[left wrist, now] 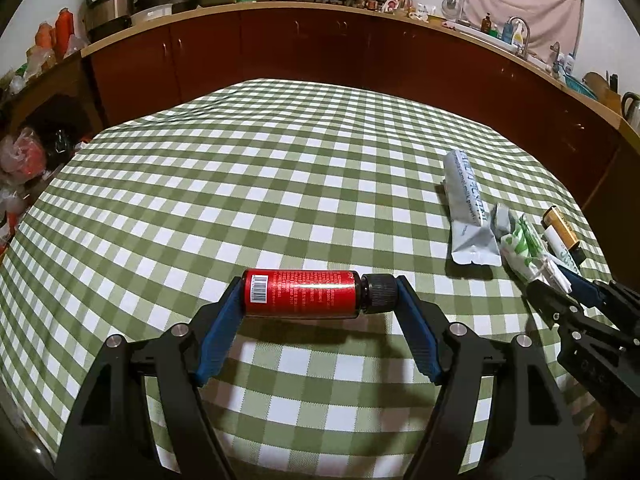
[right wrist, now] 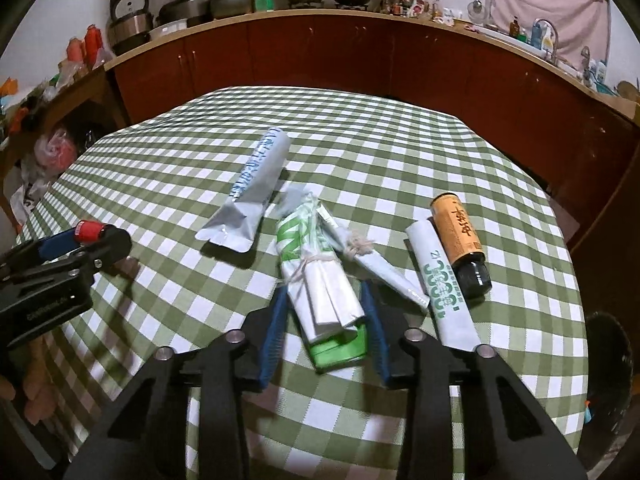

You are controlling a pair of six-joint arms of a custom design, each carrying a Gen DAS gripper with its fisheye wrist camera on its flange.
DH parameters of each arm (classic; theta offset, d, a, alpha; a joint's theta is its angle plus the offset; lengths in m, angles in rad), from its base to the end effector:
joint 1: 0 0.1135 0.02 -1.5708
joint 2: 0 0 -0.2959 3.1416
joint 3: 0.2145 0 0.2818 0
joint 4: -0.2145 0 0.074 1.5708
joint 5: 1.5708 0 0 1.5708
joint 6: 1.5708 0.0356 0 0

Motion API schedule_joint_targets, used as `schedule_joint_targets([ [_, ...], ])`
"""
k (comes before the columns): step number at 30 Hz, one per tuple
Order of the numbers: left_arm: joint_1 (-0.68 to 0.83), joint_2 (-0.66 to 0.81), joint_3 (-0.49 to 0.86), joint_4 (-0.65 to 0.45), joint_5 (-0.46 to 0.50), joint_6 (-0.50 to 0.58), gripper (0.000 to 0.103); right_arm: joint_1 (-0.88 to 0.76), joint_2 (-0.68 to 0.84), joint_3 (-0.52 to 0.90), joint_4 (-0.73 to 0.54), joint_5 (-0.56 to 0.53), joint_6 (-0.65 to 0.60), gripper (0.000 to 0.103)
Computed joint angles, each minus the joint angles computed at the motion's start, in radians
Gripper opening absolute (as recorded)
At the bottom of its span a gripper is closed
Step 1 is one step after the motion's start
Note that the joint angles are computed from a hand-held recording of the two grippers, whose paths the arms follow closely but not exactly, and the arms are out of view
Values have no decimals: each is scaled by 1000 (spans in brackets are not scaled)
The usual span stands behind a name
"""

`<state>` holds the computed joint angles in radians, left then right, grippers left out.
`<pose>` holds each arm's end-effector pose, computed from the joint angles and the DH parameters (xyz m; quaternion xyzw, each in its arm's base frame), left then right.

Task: Collect trash
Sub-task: 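Grasp the green-white toothpaste tube with the right tool while the left tool holds the can, then carry the can and tube over the black bin while both tools open to drop them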

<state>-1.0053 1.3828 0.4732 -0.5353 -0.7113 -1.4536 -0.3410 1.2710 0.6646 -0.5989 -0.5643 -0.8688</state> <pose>0.1235 -0.1512 0.1235 -0.2293 0.9073 0.0608 0.3472 0.2234 -0.0591 0.1914 -0.2952 0.8986 0.1259 0.2993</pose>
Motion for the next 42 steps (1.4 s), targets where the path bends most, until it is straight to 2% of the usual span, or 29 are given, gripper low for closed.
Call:
schedule_joint_targets([
  [9,-45,38,44,-15,-17,-27,72,-106,-37,-3,-50,-74,-62,35],
  [17,-94,126,158,-24,-36,-12,72,-260,0,66,-103,-148,-126,35],
  [31,-139,338,446,54,-62,180,72,-504,180,235,-131,-214,-200,35],
  [42,-150,521,688,126,-50,377,72,-619,325,373,-95,-222,-183,35],
])
